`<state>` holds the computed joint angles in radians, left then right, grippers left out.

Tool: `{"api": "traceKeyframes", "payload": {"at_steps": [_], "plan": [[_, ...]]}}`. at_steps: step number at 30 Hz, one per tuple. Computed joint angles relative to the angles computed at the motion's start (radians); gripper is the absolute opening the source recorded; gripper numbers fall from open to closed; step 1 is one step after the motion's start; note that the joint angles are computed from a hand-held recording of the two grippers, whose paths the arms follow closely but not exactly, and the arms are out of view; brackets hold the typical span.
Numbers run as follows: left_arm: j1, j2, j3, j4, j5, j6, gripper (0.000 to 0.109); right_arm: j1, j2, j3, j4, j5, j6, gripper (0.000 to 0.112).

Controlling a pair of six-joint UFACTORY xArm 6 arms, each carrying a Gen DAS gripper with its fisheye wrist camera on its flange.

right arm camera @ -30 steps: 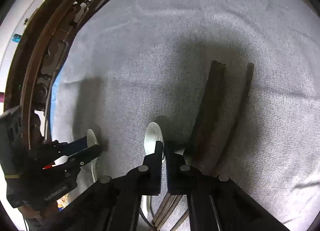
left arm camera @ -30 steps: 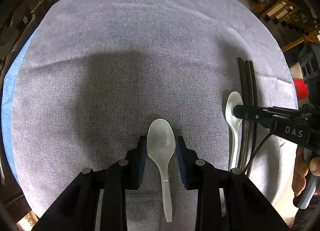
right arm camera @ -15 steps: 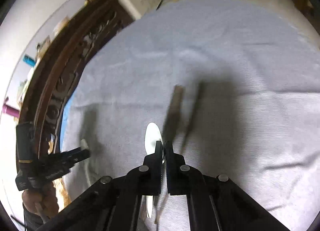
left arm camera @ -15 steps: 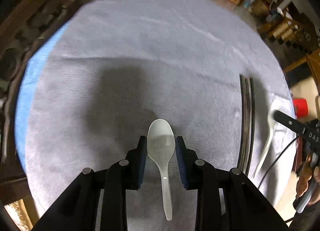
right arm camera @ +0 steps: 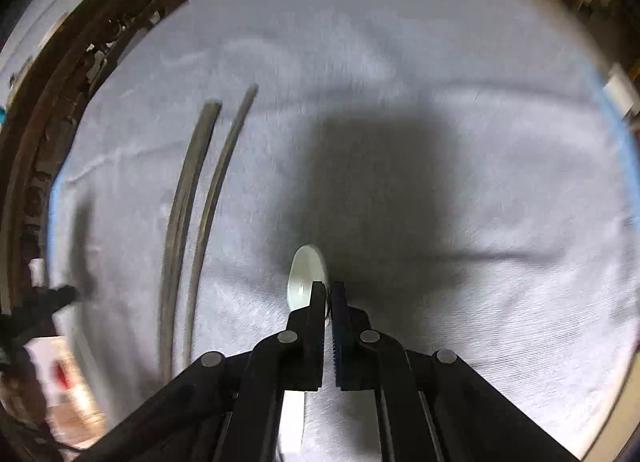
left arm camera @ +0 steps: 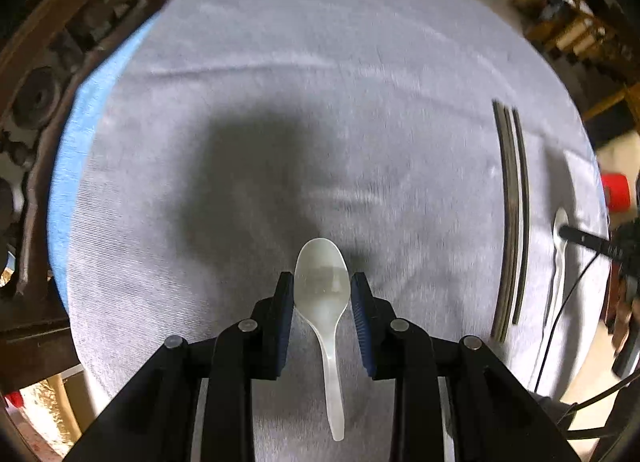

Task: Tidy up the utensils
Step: 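Carry both spoons up toward the dark holder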

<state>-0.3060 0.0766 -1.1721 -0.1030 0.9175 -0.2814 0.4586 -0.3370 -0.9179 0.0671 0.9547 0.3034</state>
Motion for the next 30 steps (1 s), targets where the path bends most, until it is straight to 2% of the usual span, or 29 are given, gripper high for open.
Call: {"api": "traceKeyframes", "payload": {"at_steps": [4,9,14,20,22,25,28,30], "plan": [[0.010,0.100,-0.119,-0.047,0.163,0.069,0.030,-0.054,0.087,-0.118,0.103,0.155,-0.098,0.004],[-0.001,0.185,-0.252,-0.014,0.303,0.069,0.030,-0.030,0.184,-0.257,0.050,0.342,-0.119,0.005],[-0.037,0.241,-0.323,0.019,0.349,0.047,0.030,0.033,0.279,-0.384,-0.036,0.491,-0.087,0.009],[-0.054,0.288,-0.391,0.030,0.390,0.038,0.030,0.081,0.384,-0.515,-0.088,0.593,-0.051,0.010],[-0.038,0.277,-0.374,0.025,0.384,0.049,0.030,0.082,0.419,-0.561,-0.085,0.608,-0.043,0.010],[-0.032,0.260,-0.347,0.009,0.351,0.033,0.029,0.073,0.408,-0.540,-0.072,0.553,-0.045,0.008],[-0.007,0.166,-0.211,-0.048,0.248,0.033,0.029,0.049,0.291,-0.406,-0.050,0.416,-0.040,0.003],[0.002,0.091,-0.117,-0.081,0.148,0.015,0.029,0.031,0.184,-0.292,-0.046,0.304,-0.020,0.002]]}}
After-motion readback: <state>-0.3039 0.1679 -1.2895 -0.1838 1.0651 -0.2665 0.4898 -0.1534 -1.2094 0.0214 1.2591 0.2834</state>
